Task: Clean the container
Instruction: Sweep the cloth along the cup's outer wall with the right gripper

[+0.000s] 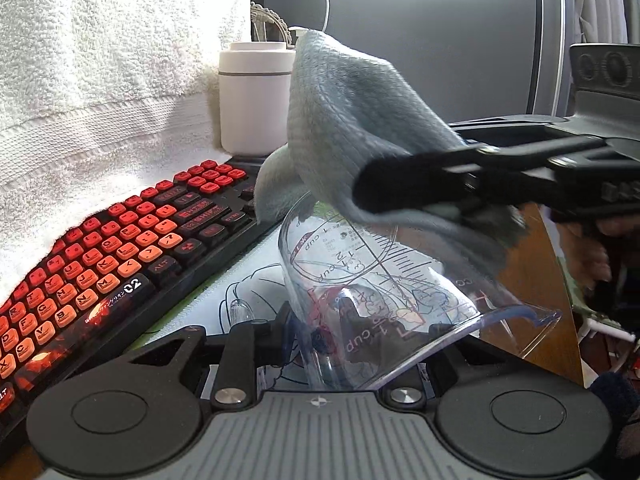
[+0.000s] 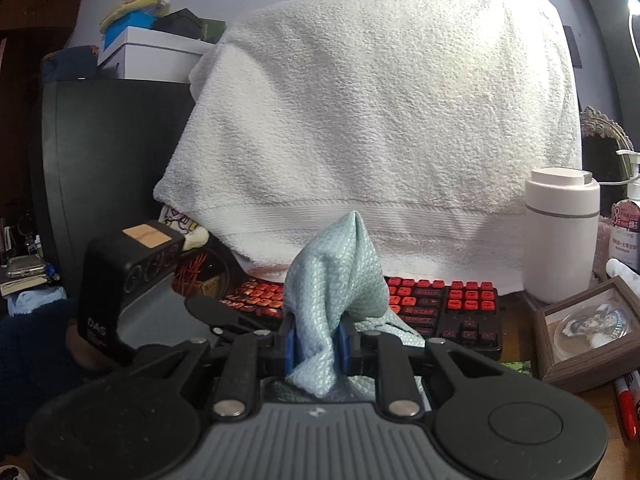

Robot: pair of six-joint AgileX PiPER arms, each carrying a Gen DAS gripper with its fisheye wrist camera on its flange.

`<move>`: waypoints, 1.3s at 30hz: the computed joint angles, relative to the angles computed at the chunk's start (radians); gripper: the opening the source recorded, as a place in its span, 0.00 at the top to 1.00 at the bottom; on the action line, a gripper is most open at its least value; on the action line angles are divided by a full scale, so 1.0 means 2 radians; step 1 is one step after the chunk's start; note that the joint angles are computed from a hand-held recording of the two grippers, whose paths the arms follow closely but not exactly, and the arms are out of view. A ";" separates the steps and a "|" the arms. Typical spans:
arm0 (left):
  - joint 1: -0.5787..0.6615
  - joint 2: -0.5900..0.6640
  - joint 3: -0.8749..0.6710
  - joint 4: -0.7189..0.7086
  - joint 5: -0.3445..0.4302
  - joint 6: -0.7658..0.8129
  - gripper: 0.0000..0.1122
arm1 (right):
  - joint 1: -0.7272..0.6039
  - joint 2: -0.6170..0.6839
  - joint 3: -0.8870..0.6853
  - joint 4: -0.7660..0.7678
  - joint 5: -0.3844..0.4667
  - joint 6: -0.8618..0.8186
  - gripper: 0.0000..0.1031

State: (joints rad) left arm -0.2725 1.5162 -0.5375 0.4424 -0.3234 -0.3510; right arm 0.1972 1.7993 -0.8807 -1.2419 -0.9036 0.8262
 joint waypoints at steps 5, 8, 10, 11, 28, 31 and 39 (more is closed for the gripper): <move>-0.008 -0.005 0.003 -0.024 0.003 0.022 0.80 | -0.009 0.004 0.006 0.031 0.005 -0.014 0.82; -0.003 -0.001 0.001 -0.006 0.001 0.004 0.80 | -0.018 -0.002 0.022 0.042 0.006 -0.014 0.81; -0.001 0.000 0.000 0.003 0.001 -0.005 0.79 | -0.028 -0.009 0.036 0.041 0.004 -0.007 0.81; 0.000 -0.001 0.000 0.007 0.001 -0.010 0.79 | -0.034 -0.011 0.043 0.037 0.001 -0.004 0.81; -0.006 -0.007 0.004 -0.009 0.007 0.001 0.78 | -0.039 -0.004 0.069 0.003 -0.099 0.020 0.81; -0.011 -0.008 0.005 -0.032 0.009 0.025 0.78 | -0.022 0.004 0.051 0.023 -0.079 0.014 0.81; -0.004 -0.009 0.005 0.010 0.005 -0.014 0.78 | 0.000 0.009 0.035 0.101 -0.017 -0.027 0.82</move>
State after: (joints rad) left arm -0.2801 1.4988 -0.5280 0.4616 -0.3131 -0.3785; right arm 0.1968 1.8167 -0.8115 -1.0402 -0.9372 0.7716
